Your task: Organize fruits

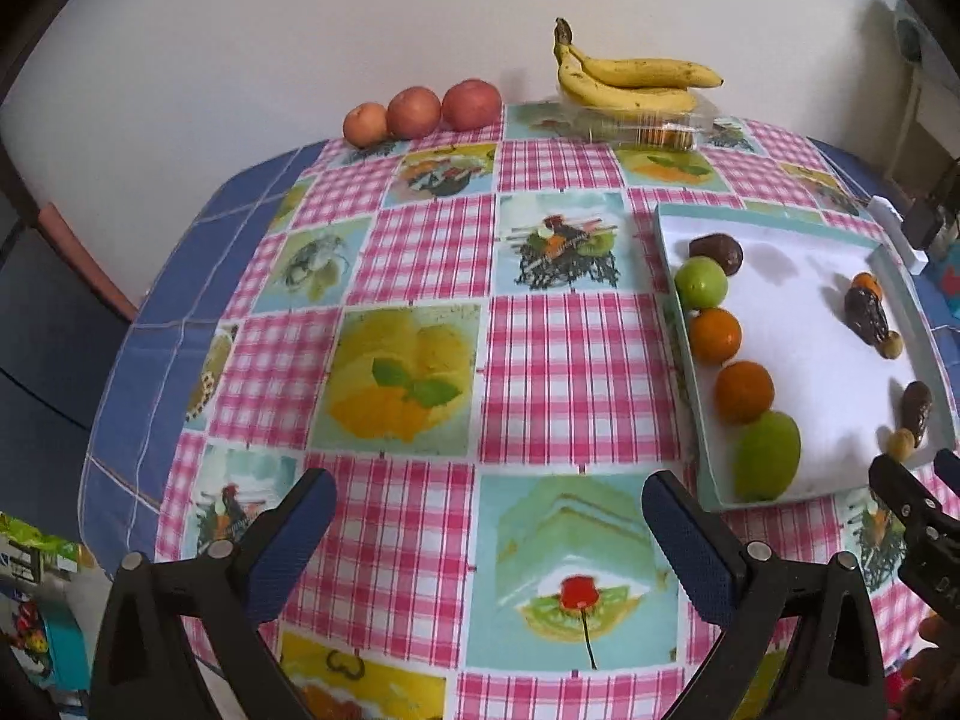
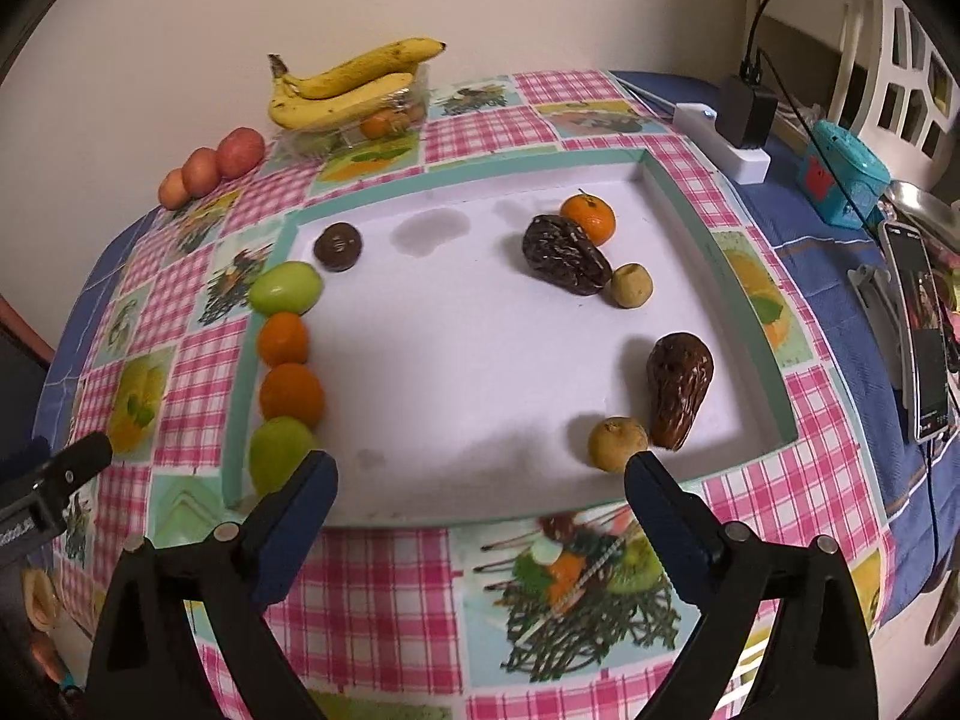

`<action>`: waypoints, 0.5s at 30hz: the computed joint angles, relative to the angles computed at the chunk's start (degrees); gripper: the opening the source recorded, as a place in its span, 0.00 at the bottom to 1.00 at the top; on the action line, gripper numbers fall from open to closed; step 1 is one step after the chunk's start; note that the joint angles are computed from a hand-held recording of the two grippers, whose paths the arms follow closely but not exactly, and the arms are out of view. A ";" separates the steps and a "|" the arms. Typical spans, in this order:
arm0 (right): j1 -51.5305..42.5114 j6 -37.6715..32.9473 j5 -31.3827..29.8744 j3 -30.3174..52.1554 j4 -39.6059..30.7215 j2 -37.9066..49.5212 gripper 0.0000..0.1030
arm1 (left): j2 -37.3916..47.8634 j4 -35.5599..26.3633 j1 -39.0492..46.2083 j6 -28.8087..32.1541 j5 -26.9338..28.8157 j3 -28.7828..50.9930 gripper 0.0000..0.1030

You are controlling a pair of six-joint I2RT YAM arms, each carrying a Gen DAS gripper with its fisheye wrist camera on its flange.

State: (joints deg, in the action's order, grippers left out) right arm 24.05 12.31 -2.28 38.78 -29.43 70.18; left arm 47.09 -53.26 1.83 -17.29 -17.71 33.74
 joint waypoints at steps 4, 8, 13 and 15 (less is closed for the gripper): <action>2.41 0.23 1.61 -0.77 -0.65 -2.27 0.94 | 2.55 -1.87 -3.05 -3.21 -3.84 0.69 1.00; 3.67 0.40 2.82 -0.41 -0.87 -1.92 0.94 | 3.66 -1.80 -2.48 -2.83 -3.33 0.82 1.00; 3.55 0.73 2.81 -0.22 -1.12 -2.02 0.94 | 3.91 -2.01 -2.83 -2.68 -3.45 0.84 1.00; 3.86 0.92 3.13 -0.08 -1.19 -1.97 0.94 | 4.05 -1.97 -2.70 -2.39 -3.26 0.89 1.00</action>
